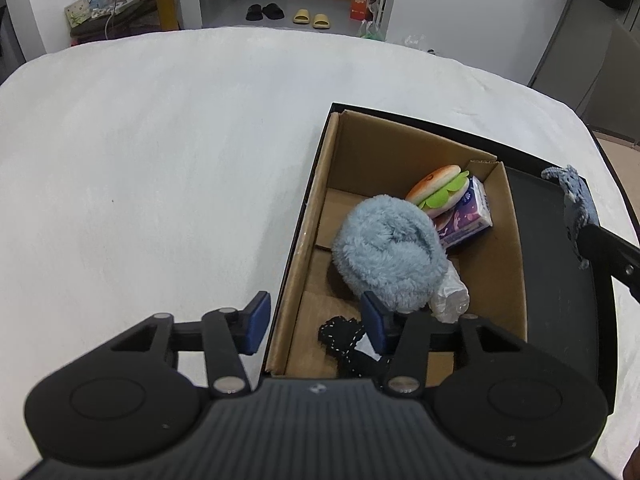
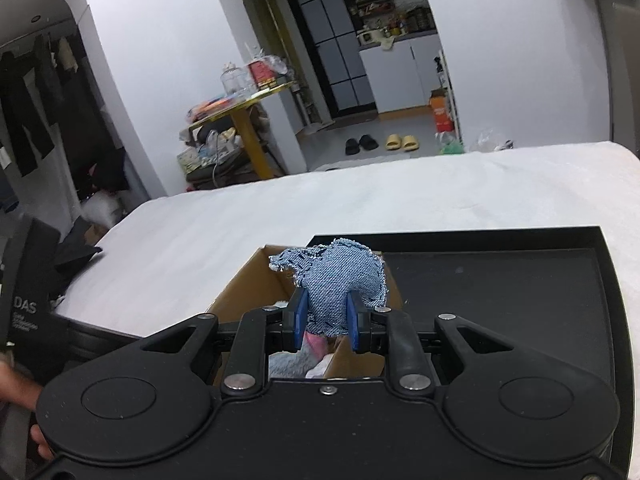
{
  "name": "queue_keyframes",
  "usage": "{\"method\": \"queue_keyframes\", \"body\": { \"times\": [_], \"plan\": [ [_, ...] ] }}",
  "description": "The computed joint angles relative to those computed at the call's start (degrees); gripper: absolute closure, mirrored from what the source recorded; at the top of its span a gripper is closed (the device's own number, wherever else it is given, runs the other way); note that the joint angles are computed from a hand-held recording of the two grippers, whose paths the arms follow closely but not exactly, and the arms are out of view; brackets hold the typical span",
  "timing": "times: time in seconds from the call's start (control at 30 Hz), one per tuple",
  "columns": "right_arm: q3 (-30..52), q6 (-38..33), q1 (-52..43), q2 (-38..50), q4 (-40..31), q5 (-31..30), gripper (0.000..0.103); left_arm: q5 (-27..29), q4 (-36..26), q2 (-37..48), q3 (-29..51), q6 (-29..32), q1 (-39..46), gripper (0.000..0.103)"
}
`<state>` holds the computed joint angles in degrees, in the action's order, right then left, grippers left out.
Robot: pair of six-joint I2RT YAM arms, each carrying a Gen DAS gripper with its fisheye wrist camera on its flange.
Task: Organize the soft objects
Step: 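Lower the denim plush into the box and open the right gripper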
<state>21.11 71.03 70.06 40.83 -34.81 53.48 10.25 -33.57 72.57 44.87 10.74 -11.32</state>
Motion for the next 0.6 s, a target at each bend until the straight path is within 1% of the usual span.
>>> {"method": "queue_keyframes", "body": {
  "times": [0.17, 0.3, 0.4, 0.43, 0.53, 0.6],
  "plan": [
    [1.1, -1.3, 1.1, 0.3, -0.6, -0.6, 0.082, 0.8, 0.4, 0.8, -0.4, 1.0, 1.0, 0.067],
    [1.8, -3.4, 1.2, 1.1, 0.6, -2.2, 0.082, 1.3, 1.0, 1.8, -0.4, 1.6, 2.2, 0.079],
    [2.2, -5.6, 1.5, 2.6, 3.2, -3.3, 0.082, 1.4, 1.1, 3.7, -0.1, 2.1, 3.5, 0.089],
    [2.4, -6.3, 1.5, 3.3, 4.0, -3.6, 0.082, 1.5, 1.1, 4.3, 0.1, 2.1, 3.9, 0.091],
    [2.9, -8.8, 0.5, 5.2, 6.8, -5.3, 0.082, 3.1, 1.2, 4.6, -0.1, 3.1, 5.3, 0.092],
    [3.4, -9.1, 0.4, 6.5, 7.4, -5.8, 0.082, 3.8, 1.0, 4.6, -0.2, 3.6, 5.9, 0.092]
  ]
}}
